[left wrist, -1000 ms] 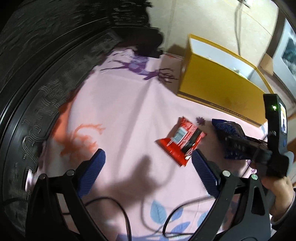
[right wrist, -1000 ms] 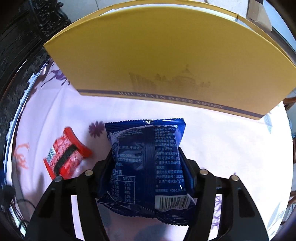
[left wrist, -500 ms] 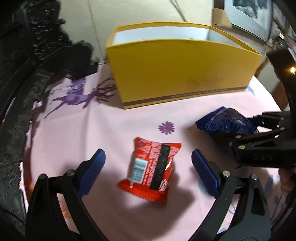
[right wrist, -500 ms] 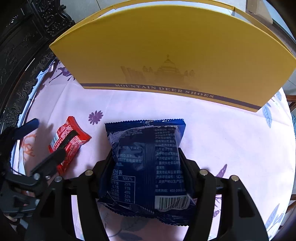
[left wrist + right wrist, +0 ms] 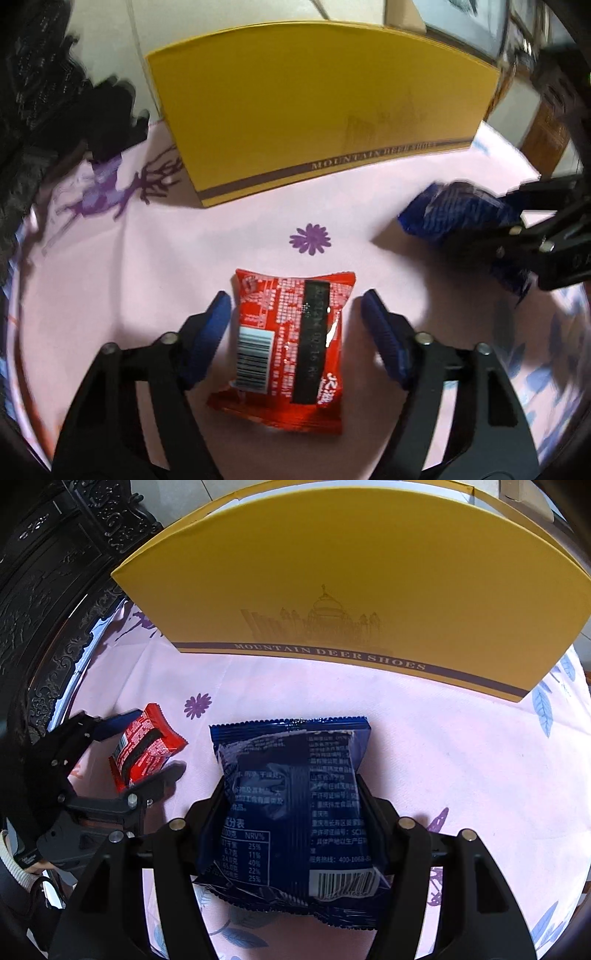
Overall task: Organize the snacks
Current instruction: 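Grasp the blue bag with the right gripper while the left grasps the red bar, then carry both snacks over the yellow box and open both grippers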
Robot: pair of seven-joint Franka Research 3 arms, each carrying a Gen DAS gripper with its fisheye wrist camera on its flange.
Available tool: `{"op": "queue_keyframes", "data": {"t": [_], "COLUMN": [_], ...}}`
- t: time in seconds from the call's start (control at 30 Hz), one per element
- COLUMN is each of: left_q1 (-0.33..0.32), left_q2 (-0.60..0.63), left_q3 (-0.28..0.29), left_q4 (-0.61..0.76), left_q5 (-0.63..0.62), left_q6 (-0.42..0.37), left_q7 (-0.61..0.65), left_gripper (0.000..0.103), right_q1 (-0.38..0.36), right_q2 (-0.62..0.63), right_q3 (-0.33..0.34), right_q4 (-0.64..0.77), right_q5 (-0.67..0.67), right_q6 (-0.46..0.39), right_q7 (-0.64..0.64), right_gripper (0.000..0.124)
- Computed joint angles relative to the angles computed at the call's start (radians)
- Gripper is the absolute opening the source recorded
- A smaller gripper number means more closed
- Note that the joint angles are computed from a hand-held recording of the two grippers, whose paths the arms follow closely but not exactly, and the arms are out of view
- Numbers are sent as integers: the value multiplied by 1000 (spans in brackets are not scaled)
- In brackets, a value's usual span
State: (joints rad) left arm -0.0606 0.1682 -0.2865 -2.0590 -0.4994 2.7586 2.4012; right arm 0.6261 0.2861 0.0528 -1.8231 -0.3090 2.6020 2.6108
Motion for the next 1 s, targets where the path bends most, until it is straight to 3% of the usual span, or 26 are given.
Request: {"op": "queue_keyframes", "data": {"t": [0.13,0.2,0.47,0.67,1.0], "left_q1": [9,1,-28,-58,-75], "left_q2": [-22,-31,-35,-53,-154], "left_q3": [-20,-17,4,34,65], "left_q4": [-26,-38,-51,-79,-128], "left_q5": [-73,-92,-65,83,188], "left_q6": [11,21,54,100,103], "left_q7": [90,113,51,-142,-329], "left_gripper": [49,44,44,44,44], "right_q1": [-2,-1,-2,4,11], "right_q2": [-9,-11,-9,-13,-69], "right_q3": [0,1,7,4,14], "right_q4": [-16,-18,-10,-1,-24], "right_q5": [-6,-12,-10,-30,-110], "right_q6": [10,9,-5,-26,-42], "right_q7": [-11,-14,-35,-34,18], "right_gripper": [64,64,64,64,64]}}
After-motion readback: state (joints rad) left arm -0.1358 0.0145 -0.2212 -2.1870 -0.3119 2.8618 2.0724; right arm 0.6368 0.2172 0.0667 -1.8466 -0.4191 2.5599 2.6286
